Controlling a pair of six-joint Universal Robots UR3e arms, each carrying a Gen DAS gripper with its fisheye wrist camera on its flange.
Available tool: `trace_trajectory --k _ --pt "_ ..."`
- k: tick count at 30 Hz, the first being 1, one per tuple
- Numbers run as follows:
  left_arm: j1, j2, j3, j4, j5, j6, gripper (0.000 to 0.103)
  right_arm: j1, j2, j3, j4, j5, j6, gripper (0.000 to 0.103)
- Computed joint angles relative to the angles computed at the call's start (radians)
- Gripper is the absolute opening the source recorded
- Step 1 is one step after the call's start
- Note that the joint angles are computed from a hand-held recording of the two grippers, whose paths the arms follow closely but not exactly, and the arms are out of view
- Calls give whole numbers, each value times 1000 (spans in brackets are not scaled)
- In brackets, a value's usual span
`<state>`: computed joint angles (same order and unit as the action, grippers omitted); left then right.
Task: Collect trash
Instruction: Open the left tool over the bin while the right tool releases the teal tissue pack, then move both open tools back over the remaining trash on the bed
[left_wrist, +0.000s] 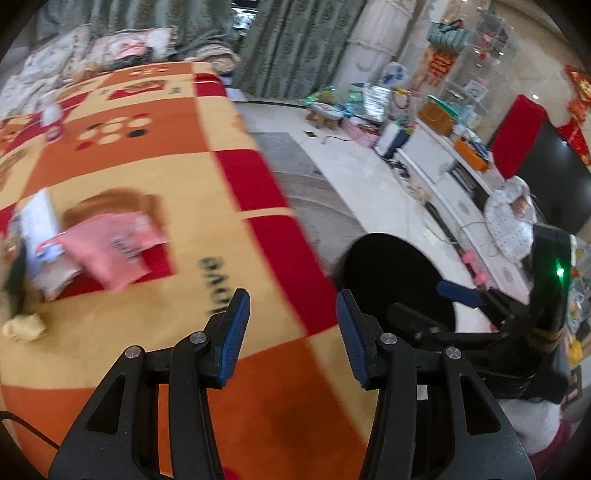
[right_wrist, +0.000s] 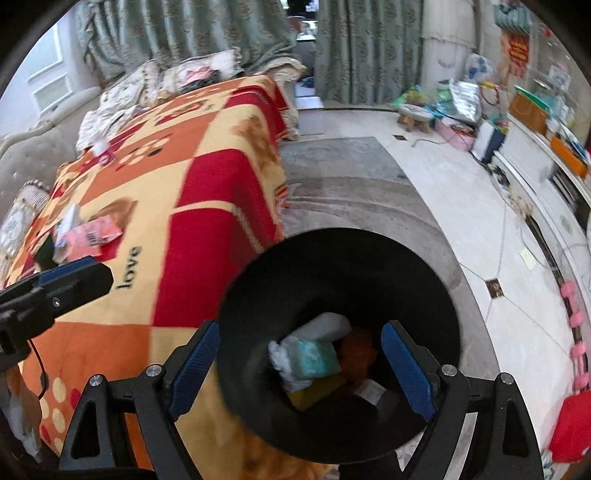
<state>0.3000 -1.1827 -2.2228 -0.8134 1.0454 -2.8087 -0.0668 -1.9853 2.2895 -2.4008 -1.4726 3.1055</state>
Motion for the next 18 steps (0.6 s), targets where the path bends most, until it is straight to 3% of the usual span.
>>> trace_trajectory --k 12,18 --pt "644 358 -31 -579 -126 517 47 348 357 -245 -131 -60 163 87" --pt "920 344 4 -706 -139 718 47 445 506 -390 -146 -18 203 87"
